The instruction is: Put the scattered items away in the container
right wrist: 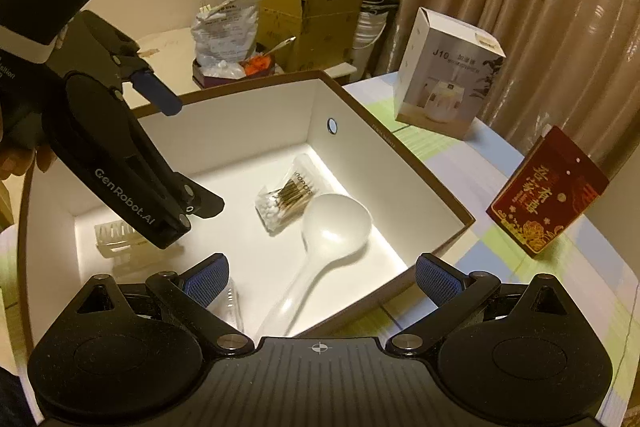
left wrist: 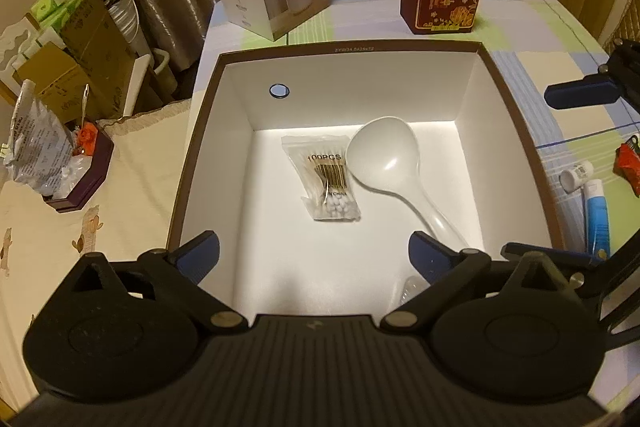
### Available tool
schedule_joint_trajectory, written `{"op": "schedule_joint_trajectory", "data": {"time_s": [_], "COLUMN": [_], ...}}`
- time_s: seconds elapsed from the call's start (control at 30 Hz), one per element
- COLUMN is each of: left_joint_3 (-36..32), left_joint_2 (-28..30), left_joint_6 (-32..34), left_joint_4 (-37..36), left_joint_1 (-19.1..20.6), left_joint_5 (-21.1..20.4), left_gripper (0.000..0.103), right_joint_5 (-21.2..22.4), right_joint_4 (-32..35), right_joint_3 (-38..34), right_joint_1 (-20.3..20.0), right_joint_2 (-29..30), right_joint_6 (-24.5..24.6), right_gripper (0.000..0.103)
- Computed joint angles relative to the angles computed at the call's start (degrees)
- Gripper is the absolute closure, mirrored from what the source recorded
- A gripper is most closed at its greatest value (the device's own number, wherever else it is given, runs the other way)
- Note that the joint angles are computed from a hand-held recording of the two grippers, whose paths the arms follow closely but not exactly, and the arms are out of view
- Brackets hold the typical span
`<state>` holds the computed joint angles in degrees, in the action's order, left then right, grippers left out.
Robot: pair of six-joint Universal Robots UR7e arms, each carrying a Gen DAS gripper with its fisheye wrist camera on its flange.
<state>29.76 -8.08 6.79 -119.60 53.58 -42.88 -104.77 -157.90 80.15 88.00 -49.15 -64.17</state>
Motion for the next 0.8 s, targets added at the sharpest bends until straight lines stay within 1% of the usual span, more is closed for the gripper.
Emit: {"op": "schedule_joint_trajectory", "data": {"time_s": [0.2, 0.47, 0.8], "left_joint_3": [7.97, 17.98, 28.74], "left_joint_2": [-4.01, -9.07, -14.47], "left_joint_6": [-1.58, -3.44, -8.38], "left_joint_4": [-4.07, -10.35, -15.38], "left_joint_1": [-0.95, -2.71, -5.54], "left_joint_5": [0.61, 1.84, 4.45], "left_gripper": [0.003, 0.003, 0.003], "right_joint_5": [0.71, 2.95, 6.47], "right_joint_4": [-1.21, -2.16, -0.2], "right_joint_3": [3.28, 7.89, 12.67], "right_joint_1": [-0.1, -0.57, -1.68], "right_joint_2": [-2.4, -6.21, -11.64], "right_joint_6": [-0.14, -0.24, -1.11], "right_gripper": [0.0, 0.0, 0.0]}}
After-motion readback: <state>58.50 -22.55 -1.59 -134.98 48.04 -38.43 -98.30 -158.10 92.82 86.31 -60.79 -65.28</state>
